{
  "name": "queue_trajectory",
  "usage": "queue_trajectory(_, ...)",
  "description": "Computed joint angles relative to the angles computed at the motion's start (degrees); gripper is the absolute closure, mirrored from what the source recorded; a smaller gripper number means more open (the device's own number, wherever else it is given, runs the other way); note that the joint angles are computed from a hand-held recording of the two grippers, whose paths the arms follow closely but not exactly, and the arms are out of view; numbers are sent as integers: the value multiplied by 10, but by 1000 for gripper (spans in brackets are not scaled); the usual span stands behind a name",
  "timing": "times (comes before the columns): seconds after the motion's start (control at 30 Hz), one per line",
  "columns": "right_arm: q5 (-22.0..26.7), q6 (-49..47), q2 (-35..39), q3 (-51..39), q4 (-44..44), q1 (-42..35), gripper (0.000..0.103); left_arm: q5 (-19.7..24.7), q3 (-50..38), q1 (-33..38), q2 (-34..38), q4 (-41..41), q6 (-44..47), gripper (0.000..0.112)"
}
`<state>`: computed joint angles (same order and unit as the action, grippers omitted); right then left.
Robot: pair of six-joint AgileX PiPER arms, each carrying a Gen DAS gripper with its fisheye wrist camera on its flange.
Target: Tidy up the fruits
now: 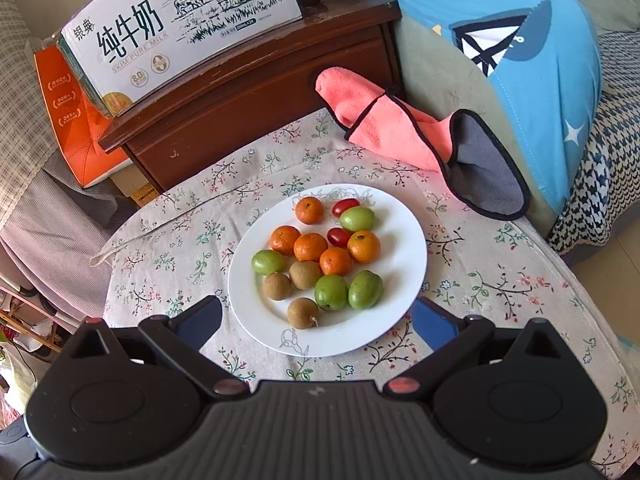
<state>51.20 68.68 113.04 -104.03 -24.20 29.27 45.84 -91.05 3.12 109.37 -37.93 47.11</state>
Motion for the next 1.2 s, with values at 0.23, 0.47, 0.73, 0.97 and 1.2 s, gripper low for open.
queue_trajectory(0.23, -9, 15, -51, 58, 9, -11, 2, -4, 49, -23, -45, 12, -11, 15)
queue_trajectory(0.47, -8, -9, -81, 84, 13, -17, 2, -7, 76, -49, -79, 27, -30, 15)
queue_trajectory(0.73, 0, -31, -97, 99, 25, -28, 2, 19, 60, -76, -93, 60, -87, 15)
queue_trajectory(0.97, 14, -66, -85, 89, 25, -32, 2, 47, 15, -84, -71, 80, -157, 15)
queue_trajectory(1.2, 19, -87, -61, 69, 39, -36, 2, 41, -33, -96, -34, 122, -213, 15)
